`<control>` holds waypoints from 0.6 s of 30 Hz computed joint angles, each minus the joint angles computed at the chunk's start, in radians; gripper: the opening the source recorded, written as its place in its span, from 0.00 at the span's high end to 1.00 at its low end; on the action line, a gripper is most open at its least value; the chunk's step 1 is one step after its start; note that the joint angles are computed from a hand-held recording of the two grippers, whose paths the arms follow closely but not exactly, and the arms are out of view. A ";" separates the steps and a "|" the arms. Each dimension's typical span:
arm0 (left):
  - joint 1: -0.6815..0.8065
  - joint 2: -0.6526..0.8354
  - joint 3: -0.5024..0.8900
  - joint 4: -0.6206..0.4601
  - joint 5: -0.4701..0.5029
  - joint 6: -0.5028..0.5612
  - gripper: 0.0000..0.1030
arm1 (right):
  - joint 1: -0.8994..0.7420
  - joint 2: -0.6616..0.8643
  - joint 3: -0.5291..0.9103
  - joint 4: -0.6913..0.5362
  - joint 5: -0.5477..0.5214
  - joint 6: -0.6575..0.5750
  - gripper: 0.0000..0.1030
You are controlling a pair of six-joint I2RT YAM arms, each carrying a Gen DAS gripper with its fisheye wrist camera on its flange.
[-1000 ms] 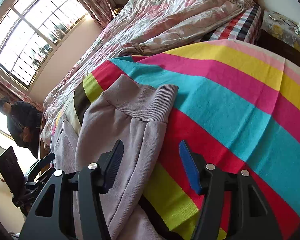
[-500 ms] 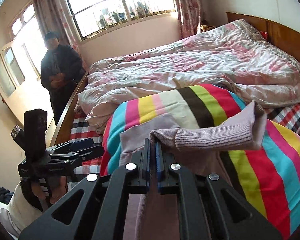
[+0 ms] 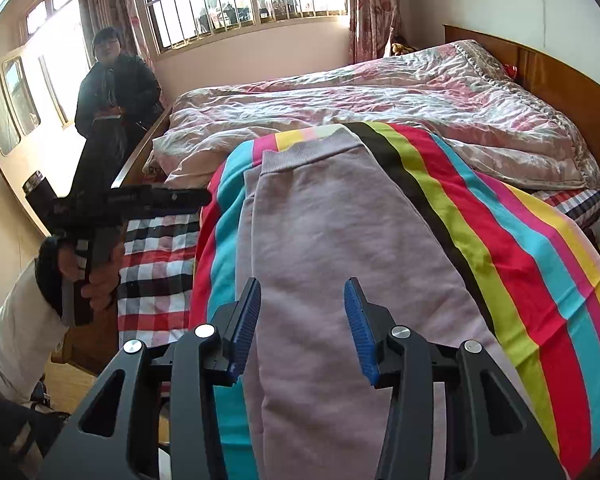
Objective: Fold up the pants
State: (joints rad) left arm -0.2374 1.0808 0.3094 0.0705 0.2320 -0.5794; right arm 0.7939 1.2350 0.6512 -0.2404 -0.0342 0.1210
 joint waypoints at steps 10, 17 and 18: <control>0.000 0.424 0.171 0.191 0.053 -0.011 0.41 | 0.274 0.003 -0.218 0.071 0.249 0.167 0.79; 0.045 0.396 0.132 0.217 0.110 0.008 0.39 | 0.312 0.082 -0.206 0.078 0.318 0.127 0.80; 0.052 0.382 0.121 0.218 0.117 0.008 0.36 | 0.336 0.090 -0.198 0.065 0.347 0.126 0.80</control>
State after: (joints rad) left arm -0.1859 1.4624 0.4305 0.2886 0.3491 -0.5714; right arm 1.1299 1.3253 0.4528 -0.1756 0.3130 0.2467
